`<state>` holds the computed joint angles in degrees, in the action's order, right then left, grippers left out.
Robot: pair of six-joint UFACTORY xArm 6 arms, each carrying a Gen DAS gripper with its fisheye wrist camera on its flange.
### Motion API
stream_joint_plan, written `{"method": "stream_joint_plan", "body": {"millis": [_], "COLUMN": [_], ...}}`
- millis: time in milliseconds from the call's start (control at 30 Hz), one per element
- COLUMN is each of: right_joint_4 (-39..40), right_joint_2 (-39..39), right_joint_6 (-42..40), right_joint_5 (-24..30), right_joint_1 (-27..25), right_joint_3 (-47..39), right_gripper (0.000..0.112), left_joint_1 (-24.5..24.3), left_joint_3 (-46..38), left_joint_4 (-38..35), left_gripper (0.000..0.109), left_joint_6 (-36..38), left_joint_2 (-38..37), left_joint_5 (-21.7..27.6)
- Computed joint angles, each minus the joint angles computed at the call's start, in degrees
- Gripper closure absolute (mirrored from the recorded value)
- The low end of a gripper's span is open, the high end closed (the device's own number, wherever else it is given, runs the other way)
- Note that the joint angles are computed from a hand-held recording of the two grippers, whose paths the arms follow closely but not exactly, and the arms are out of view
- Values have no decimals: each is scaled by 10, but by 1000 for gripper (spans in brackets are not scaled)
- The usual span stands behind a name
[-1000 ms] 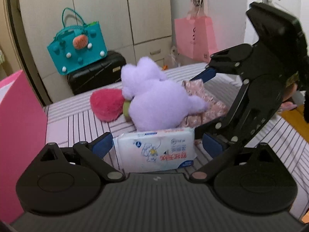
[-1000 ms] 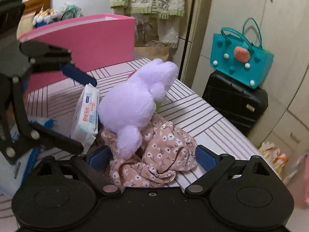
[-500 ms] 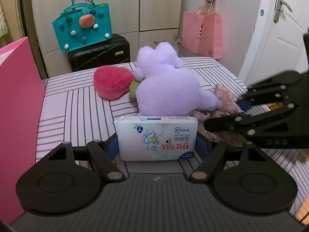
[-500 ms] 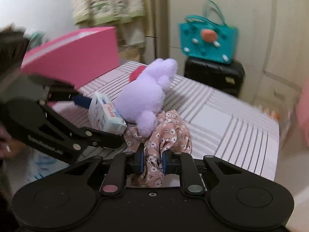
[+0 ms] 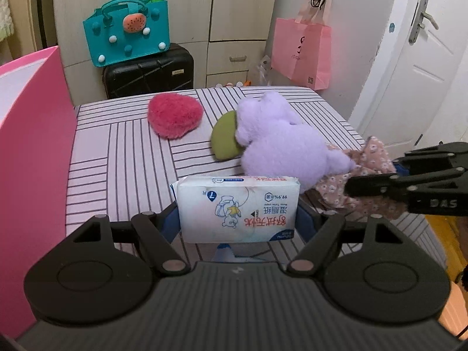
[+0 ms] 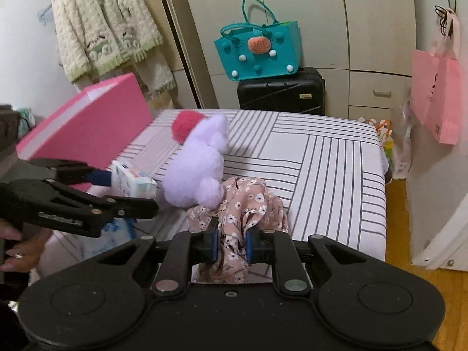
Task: Organize soft objects
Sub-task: 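Carry the floral cloth and white wipes pack with both grippers over the pink box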
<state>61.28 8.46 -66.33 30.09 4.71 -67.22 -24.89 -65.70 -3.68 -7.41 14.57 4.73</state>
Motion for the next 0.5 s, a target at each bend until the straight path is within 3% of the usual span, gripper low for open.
{"method": "stream_joint_plan", "body": {"millis": [167, 500], "right_joint_4": [-2, -6], "right_joint_2": [-30, -70], "right_joint_6": [5, 28], "right_joint_5": [-13, 6], "right_joint_1": [5, 0], "right_joint_3": [20, 31], "right_gripper": [93, 93], "left_joint_1": [15, 7], "left_joint_3": [14, 31], "left_joint_4": [114, -35], "left_gripper": [32, 32], "left_joint_6": [-99, 51], "left_joint_2": [-19, -60], "left_joint_5": [5, 41]}}
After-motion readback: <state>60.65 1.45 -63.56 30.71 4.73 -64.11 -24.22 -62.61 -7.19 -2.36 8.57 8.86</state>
